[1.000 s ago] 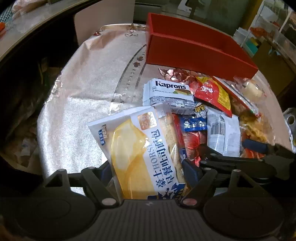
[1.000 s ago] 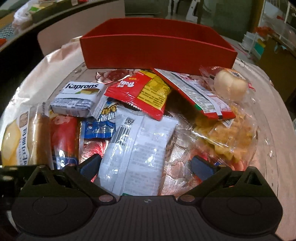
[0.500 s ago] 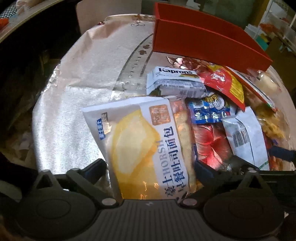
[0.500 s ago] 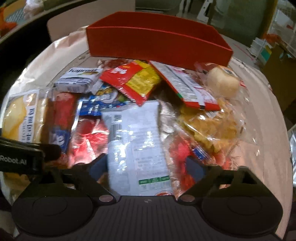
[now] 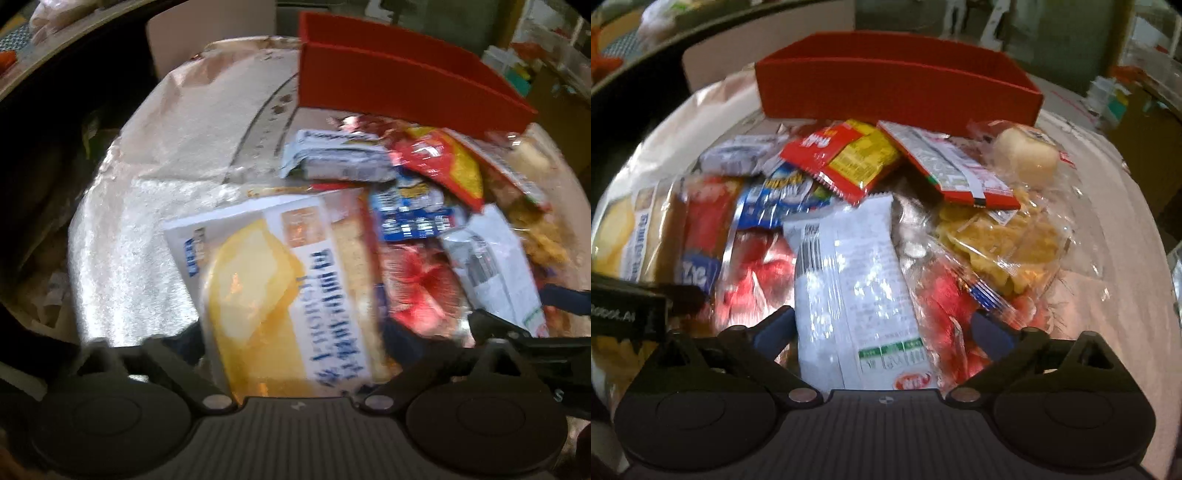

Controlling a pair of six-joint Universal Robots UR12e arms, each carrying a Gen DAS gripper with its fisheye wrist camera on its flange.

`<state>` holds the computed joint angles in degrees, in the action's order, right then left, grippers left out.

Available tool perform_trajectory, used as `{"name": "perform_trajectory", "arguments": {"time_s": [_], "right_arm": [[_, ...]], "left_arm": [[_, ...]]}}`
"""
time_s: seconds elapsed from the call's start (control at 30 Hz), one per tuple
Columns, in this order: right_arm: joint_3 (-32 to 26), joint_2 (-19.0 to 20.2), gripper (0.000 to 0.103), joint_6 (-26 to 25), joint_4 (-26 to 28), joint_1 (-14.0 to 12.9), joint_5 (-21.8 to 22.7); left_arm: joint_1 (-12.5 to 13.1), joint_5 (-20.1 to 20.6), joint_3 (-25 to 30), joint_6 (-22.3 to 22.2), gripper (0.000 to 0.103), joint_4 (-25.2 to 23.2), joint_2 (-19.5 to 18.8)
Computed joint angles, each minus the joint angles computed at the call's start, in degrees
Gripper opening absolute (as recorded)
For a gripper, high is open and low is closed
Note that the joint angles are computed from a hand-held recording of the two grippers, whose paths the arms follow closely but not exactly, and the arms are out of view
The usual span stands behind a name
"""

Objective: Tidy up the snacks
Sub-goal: 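Grasp the HORSH bread bag with the left gripper while the right gripper grasps the white sausage packet, then lift both held snacks and carry them over the red box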

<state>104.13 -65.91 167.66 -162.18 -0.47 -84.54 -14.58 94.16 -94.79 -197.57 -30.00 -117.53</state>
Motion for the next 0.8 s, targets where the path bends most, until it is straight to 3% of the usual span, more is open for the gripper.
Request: {"name": "perform_trajectory", "arguments": {"time_s": [0.07,0.17,0.5,0.67,0.8], "right_arm": [[0.1,-0.7,0.068,-0.5,1.1,-0.2,0.6],[0.2,-1.9,0.06,0.6,3.1,-0.5,1.4],[1.0,-4.5,0.051,6.5,-0.1,-2.9,6.7],[1.5,-5.7,0.05,8.1,-1.0,-3.7,8.4],[2.4,-6.9,0.05,8.8,-2.3,-4.1,9.8]], "left_arm": [[0.2,-1.6,-0.2,0.7,0.07,-0.4,0.5],[0.1,-1.4,0.1,0.0,0.067,-2.6,1.3],[1.5,-7.2,1.1,0.1,0.067,5.6,2.7],[1.9,-10.2,1.6,0.2,0.067,5.4,3.0],[1.3,-10.2,1.6,0.5,0.067,5.0,3.6]]}}
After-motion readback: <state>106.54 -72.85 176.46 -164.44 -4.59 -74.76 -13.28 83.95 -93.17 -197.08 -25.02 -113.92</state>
